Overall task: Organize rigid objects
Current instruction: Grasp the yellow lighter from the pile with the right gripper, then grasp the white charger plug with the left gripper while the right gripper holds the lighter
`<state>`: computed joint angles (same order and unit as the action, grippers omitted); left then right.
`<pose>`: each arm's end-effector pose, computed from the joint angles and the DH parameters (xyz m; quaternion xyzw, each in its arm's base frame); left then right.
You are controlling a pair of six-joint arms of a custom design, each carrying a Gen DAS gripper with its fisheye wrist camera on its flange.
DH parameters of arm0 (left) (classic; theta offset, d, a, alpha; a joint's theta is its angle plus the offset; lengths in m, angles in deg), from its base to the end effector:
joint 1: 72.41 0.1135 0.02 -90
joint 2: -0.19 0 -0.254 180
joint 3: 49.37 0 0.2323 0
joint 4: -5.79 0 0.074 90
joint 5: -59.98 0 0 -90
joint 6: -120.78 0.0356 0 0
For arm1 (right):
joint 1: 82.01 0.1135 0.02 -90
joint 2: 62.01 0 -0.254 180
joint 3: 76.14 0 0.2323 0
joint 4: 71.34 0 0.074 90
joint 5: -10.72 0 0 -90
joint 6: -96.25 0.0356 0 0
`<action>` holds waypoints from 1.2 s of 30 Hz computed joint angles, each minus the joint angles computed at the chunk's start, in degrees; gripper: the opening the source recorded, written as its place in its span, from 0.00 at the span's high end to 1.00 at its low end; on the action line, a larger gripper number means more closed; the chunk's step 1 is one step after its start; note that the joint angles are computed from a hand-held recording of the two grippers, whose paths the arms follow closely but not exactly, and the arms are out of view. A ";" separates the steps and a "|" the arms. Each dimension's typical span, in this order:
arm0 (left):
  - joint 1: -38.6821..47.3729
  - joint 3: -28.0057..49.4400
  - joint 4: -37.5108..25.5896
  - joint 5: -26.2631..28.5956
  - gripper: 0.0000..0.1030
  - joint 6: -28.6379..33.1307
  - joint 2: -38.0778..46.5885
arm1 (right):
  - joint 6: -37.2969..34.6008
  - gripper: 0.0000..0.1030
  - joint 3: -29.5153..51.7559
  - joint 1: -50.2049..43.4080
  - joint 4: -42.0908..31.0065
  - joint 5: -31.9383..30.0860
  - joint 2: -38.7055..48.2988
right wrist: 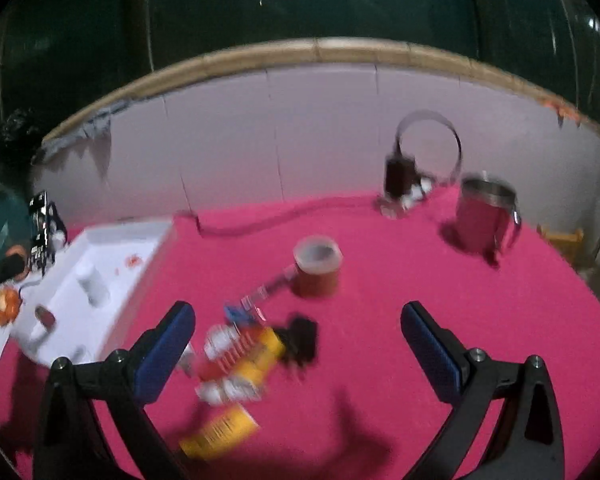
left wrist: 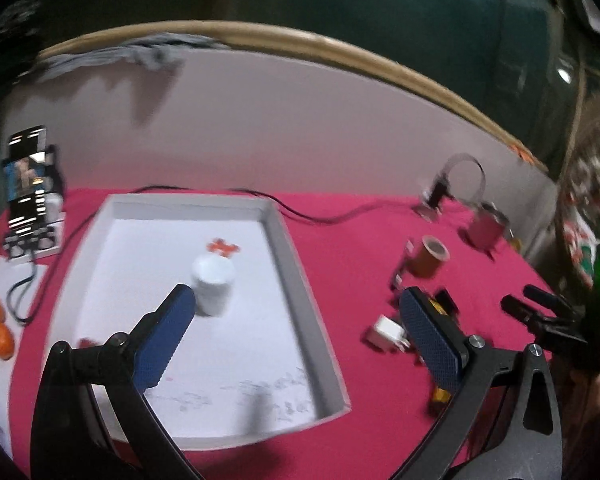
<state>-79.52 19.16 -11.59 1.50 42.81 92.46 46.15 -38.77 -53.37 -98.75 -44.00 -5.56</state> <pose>0.3165 -0.0582 0.2052 0.2565 0.8453 -0.2300 0.4084 0.1592 0.0635 0.1745 0.1986 0.8698 -0.0337 0.4504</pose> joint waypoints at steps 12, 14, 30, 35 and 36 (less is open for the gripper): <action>-5.97 -1.93 -2.89 -1.97 0.00 3.73 0.29 | -7.42 0.01 0.77 9.17 11.62 -9.04 20.40; -6.30 -1.53 -2.31 -4.01 0.00 3.16 0.85 | -3.74 0.01 4.10 9.50 9.10 -8.29 24.50; -19.85 4.61 -3.16 -18.42 0.00 12.94 11.07 | 2.82 0.36 1.48 9.61 2.07 -8.60 19.95; -23.66 10.60 -7.08 -22.07 0.04 12.25 16.95 | 2.40 0.36 -4.93 6.54 2.47 -9.84 10.39; -24.17 11.73 -7.93 -22.54 0.04 11.93 18.05 | 2.58 0.36 -5.05 6.59 2.21 -9.79 9.91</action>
<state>-103.69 30.89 -19.52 -21.04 54.74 110.51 48.73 -43.82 -46.78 -96.54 -53.80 4.35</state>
